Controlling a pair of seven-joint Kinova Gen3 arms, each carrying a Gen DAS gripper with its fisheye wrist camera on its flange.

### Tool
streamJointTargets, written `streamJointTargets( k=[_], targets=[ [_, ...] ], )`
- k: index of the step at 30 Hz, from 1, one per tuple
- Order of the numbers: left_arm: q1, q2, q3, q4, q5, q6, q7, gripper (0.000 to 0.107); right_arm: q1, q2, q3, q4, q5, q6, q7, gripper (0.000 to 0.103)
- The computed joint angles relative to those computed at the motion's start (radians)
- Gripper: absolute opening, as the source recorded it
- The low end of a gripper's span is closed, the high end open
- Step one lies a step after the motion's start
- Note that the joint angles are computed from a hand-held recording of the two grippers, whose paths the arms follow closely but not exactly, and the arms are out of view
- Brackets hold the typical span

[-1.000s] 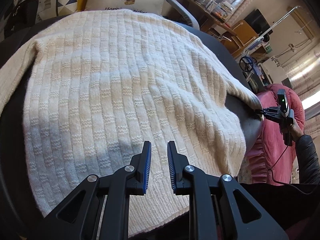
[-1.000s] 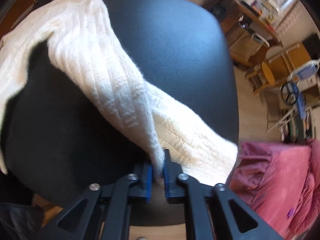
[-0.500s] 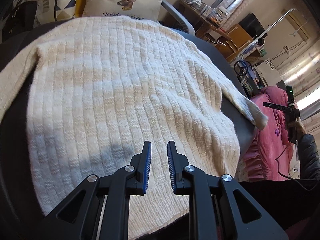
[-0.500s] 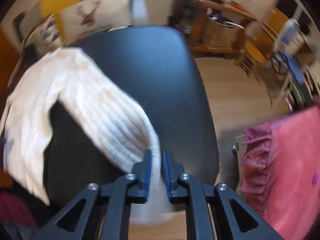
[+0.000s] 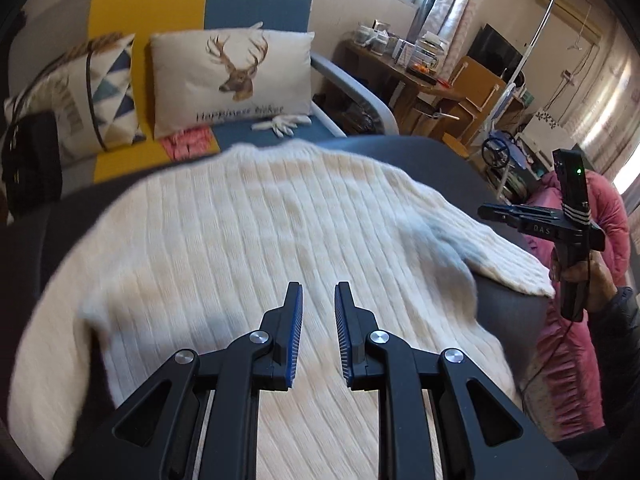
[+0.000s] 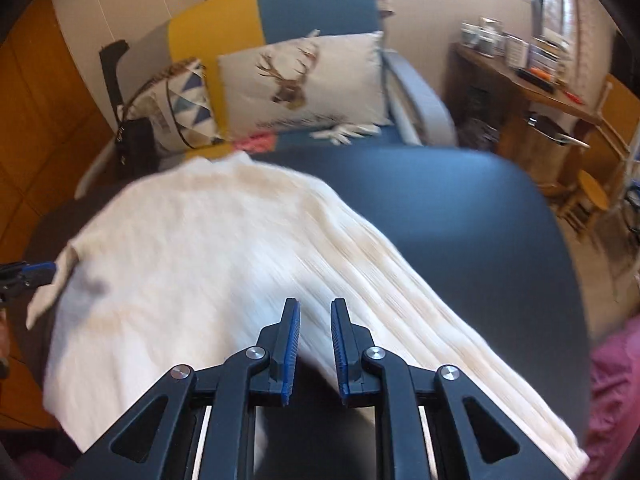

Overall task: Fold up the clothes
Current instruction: 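Lay the sleeve across the sweater body with the right gripper and release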

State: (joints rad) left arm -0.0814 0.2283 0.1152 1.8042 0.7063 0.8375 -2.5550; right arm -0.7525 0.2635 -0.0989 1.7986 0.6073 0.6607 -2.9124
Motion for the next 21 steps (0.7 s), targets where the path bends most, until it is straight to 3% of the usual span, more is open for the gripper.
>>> streamJointTargets(
  k=[2, 5, 9, 12, 18, 21],
  targets=[
    [0.04, 0.064, -0.013, -0.077, -0.03, -0.045, 0.053, 0.018, 0.054, 0.062, -0.008, -0.064, -0.044, -0.047, 0.078, 0.015],
    [0.037, 0.151, 0.01, -0.188, -0.082, -0.087, 0.12, 0.018, 0.137, 0.153, -0.073, -0.182, -0.082, -0.031, 0.199, 0.02],
    [0.024, 0.274, 0.026, -0.348, -0.136, -0.095, 0.104, 0.018, 0.285, 0.245, -0.238, -0.329, -0.091, 0.022, 0.362, 0.023],
    [-0.012, 0.385, 0.075, -0.487, -0.202, -0.012, 0.086, 0.023, 0.374, 0.348, -0.377, -0.468, -0.05, 0.092, 0.484, 0.026],
    [0.035, 0.562, 0.081, -0.765, -0.342, 0.198, 0.096, 0.031, 0.526, 0.584, -0.655, -0.746, -0.012, 0.226, 0.728, 0.03],
    [0.042, 0.641, 0.102, -0.904, -0.367, 0.311, 0.099, 0.033, 0.556, 0.668, -0.725, -0.885, -0.05, 0.326, 0.846, 0.031]
  ],
)
